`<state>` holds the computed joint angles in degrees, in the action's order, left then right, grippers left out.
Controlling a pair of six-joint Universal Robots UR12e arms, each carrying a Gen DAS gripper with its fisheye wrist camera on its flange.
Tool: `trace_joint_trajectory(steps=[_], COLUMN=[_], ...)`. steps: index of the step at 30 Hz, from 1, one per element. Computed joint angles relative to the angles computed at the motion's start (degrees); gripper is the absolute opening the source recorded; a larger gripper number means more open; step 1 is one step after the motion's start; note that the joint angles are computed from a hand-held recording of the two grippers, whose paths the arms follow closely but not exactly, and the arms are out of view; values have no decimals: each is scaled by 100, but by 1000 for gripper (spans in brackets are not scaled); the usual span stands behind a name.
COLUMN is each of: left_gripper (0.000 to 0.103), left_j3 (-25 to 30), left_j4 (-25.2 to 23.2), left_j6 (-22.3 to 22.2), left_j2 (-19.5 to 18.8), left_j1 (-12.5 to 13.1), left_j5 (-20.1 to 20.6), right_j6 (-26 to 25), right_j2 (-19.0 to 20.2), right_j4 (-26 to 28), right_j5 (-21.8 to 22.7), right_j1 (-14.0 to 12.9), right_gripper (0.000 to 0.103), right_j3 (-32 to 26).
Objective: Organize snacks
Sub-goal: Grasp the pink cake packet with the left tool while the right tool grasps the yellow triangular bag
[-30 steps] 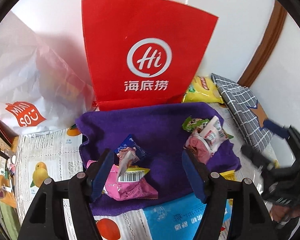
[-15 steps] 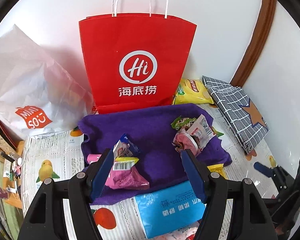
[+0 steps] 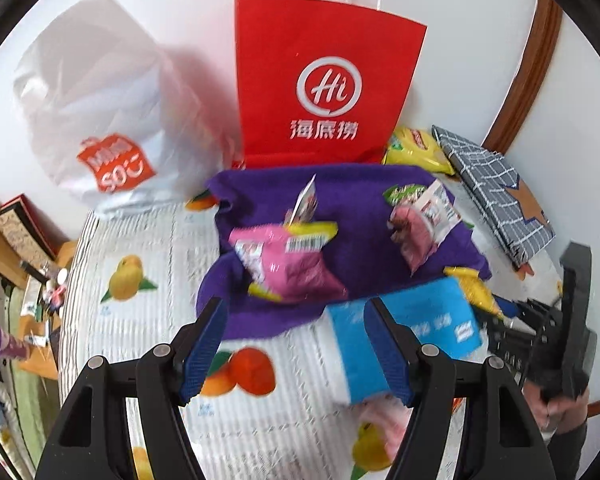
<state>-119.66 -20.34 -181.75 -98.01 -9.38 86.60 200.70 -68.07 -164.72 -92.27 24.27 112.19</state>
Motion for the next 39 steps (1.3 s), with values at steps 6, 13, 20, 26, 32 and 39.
trace_joint_trajectory(steps=[6, 13, 20, 26, 32, 39], left_gripper=[69, 69, 69, 69, 67, 62], left_j3=[-282, -598, -806, -757, -597, -450], left_j4=[116, 142, 147, 96, 113, 32], left_j6=[51, -21, -147, -345, -680, -1027], left_j2=[88, 115, 97, -67, -280, -495], left_j1=[15, -63, -210, -461, -731, -884], left_j5=[-98, -390, -743, -682, -141, 131], right_j6=[-8, 56, -147, -382, -566, -682], right_j2=[-155, -590, -878, -985, -1048, -1026], right_j4=[-293, -395, -506, -675, -764, -846], right_j5=[-137, -363, -447, -560, -409, -257], right_j1=[21, 48, 182, 329, 355, 333], right_gripper=[30, 30, 31, 31, 31, 31], right_j3=[215, 662, 1018, 1206, 1348, 1414])
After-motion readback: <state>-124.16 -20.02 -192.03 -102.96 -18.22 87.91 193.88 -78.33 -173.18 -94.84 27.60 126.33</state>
